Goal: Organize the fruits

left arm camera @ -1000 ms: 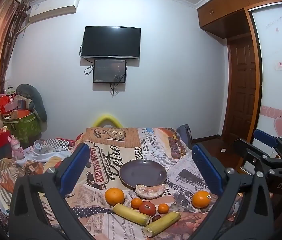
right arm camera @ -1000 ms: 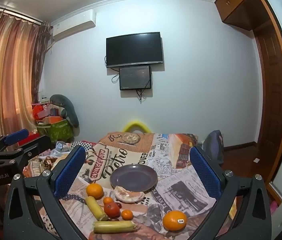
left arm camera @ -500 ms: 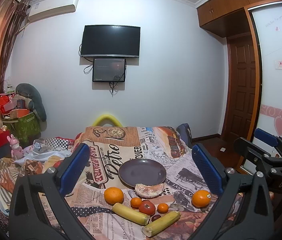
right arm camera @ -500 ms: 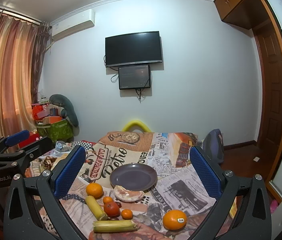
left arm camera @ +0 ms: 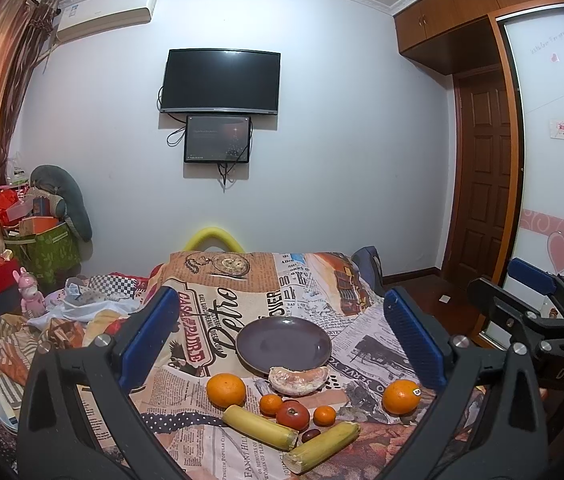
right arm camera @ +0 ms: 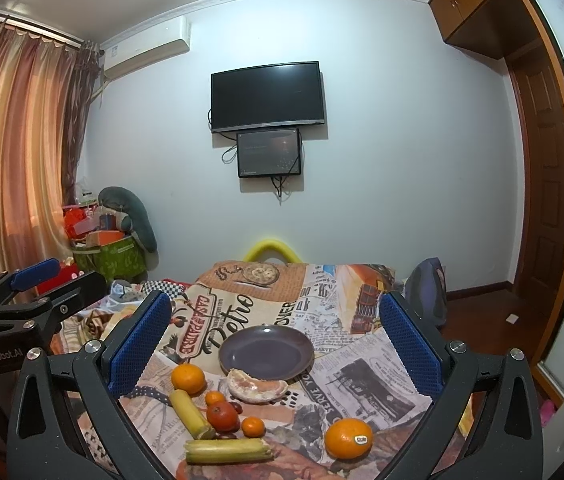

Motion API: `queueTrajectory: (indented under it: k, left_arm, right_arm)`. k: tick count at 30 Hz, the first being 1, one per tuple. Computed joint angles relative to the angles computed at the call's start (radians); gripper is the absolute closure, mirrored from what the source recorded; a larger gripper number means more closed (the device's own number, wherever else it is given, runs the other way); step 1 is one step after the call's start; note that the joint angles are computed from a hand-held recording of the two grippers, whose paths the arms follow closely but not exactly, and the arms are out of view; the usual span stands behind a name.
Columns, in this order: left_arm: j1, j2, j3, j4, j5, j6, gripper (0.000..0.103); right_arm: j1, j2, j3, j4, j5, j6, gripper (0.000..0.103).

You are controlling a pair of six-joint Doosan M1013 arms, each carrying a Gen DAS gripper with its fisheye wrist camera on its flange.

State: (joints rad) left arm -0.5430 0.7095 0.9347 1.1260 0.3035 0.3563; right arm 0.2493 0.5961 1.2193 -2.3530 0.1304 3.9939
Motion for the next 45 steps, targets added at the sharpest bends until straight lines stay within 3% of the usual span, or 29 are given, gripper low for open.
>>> queueTrajectory:
  k: [36,45]
  left_arm:
    - [0.001,0.005,-0.004,-0.020,-0.009,0.017,0.000]
    - [0.002,0.004,-0.003,-0.013,-0.011,0.009,0.000]
  right_arm:
    - [0.005,0.003,-0.008,0.076,0.002,-0.087,0.000]
    - [0.011,0.011,-0.020,0.304,0.029,-0.312,0.000]
